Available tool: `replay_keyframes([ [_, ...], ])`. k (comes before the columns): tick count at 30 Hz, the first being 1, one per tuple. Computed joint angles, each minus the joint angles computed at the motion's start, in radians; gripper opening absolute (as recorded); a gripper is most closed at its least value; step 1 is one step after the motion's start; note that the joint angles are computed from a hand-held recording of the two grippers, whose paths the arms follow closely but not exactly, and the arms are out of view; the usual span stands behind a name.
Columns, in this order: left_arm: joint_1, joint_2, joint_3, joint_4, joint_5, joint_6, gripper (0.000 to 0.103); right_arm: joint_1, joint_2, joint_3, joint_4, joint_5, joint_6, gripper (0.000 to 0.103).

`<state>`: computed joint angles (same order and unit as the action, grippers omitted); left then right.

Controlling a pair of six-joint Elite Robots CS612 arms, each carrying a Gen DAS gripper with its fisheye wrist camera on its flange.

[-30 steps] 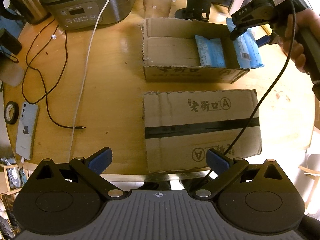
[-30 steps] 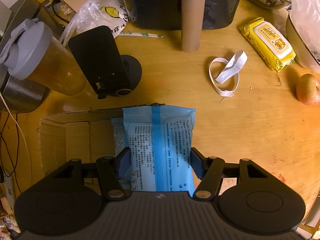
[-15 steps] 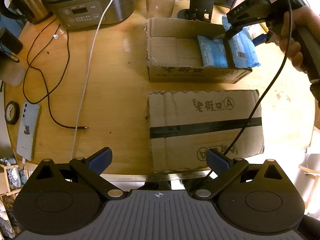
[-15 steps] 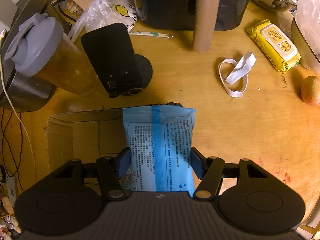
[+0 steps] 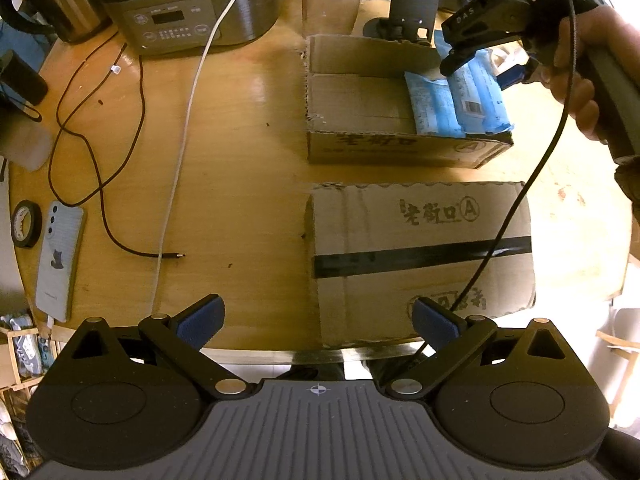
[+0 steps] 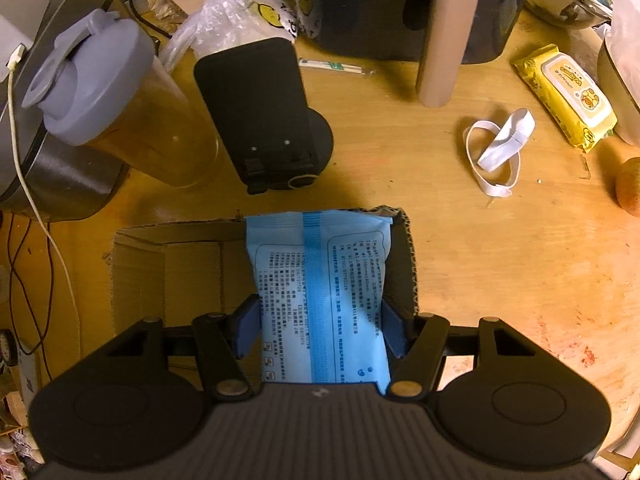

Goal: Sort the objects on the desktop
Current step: 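Carry the held blue packet with the right tool over the open box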

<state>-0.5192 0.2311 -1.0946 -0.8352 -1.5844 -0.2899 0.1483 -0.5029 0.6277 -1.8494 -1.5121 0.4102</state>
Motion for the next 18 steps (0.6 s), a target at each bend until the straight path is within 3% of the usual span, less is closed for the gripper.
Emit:
replay_keyframes([
  [18, 0.012, -0.002, 0.013, -0.004, -0.004, 0.003, 0.103, 0.015, 0.038, -0.067, 0.028, 0.006, 0.013, 0.061],
])
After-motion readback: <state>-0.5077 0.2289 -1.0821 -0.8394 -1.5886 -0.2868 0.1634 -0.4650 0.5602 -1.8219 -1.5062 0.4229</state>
